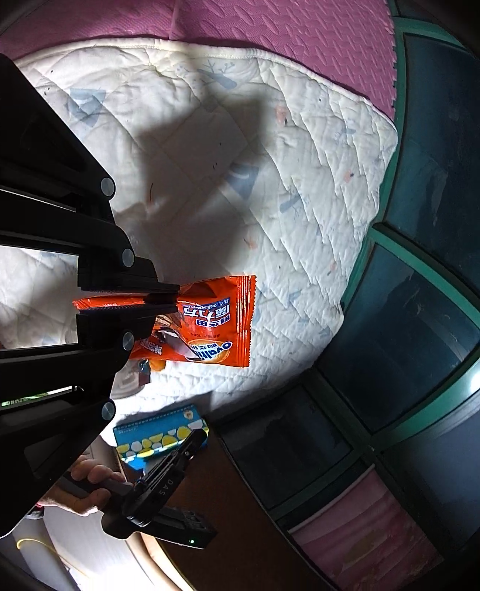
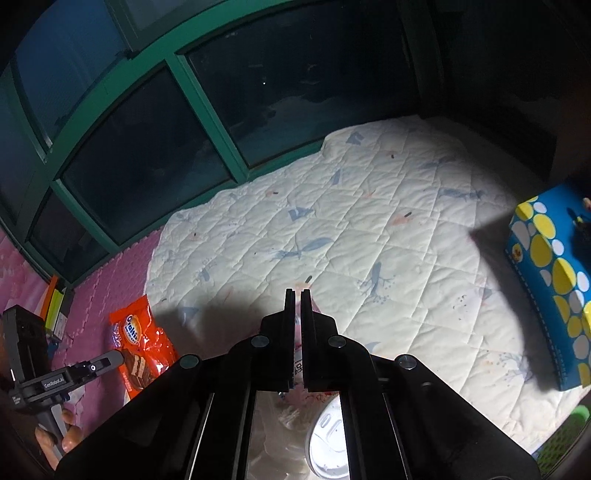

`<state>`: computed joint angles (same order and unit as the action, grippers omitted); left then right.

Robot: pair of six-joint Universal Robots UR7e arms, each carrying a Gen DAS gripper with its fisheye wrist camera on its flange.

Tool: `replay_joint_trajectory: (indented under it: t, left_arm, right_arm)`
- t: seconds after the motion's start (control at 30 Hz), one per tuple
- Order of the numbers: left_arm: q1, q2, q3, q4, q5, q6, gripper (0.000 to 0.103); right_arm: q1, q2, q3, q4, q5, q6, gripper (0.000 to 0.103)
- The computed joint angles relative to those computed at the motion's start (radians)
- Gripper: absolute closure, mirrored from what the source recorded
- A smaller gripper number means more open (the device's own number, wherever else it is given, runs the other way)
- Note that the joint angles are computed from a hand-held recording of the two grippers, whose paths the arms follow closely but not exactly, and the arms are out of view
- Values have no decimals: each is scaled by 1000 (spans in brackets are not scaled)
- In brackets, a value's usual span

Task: Collect trash
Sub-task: 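Grasp the pink wrapper with the right tool while the left tool holds the orange wrapper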

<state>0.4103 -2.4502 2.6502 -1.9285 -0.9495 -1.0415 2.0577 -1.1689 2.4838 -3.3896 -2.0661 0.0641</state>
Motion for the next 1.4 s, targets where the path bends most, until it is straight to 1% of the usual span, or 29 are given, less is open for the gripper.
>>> replay_joint_trajectory:
  t: [0.03, 0.1, 0.13, 0.17, 0.23, 0.3, 0.43, 0.47, 0.53, 0.57, 0.63, 0.77, 0.9, 0.97, 1.03, 1.2, 1.27, 1.4]
  left_arm:
    - [-20, 0, -2, 10, 6, -13, 97]
    - [-49, -3, -5, 22, 8, -32, 97]
    - [-66, -4, -6, 33, 13, -43, 97]
    - [-80, -8, -8, 48, 18, -55, 97]
    - [-100, -19, -10, 72, 18, -76, 97]
    - [-112, -23, -17, 99, 24, -95, 97]
    - [-117, -49, -26, 151, 35, -120, 97]
    - [-112, -57, -28, 159, 37, -118, 97]
    - [-105, -73, -32, 177, 41, -120, 97]
    - [-101, -84, -33, 185, 41, -118, 97]
    - [-90, -101, -35, 196, 41, -112, 97]
    - [-49, -132, -36, 194, 36, -84, 97]
    - [-16, -164, -38, 202, 33, -61, 97]
    - [9, -171, -38, 187, 29, -37, 97]
    - [30, -177, -38, 174, 25, -17, 97]
    - [68, -184, -32, 150, 13, 19, 97]
    - [83, -185, -28, 139, 4, 33, 97]
    - [110, -180, -21, 111, -10, 56, 97]
  right_arm:
    - [5, -25, 3, 21, 3, 3, 100]
    - [16, -49, 5, 48, -20, 20, 100]
    - [10, -63, 7, 73, -10, 22, 99]
    - [-1, -74, 13, 88, 9, 26, 99]
    - [-27, -89, 24, 118, 51, 46, 95]
    - [-56, -93, 33, 134, 100, 66, 95]
    - [-91, -59, 27, 159, 157, 112, 93]
    - [-97, -45, 21, 169, 164, 127, 89]
    - [-105, -15, 8, 182, 175, 152, 56]
    - [-101, 1, -1, 187, 166, 165, 54]
    - [-102, 30, -22, 213, 167, 188, 54]
    - [-133, 72, -52, 263, 206, 263, 53]
    - [-148, 115, -93, 318, 221, 322, 49]
    - [-149, 132, -113, 350, 210, 355, 47]
    - [-154, 151, -126, 352, 221, 377, 44]
    - [-148, 198, -161, 361, 196, 427, 37]
    - [-144, 216, -179, 375, 183, 450, 37]
    - [-140, 240, -196, 364, 158, 481, 38]
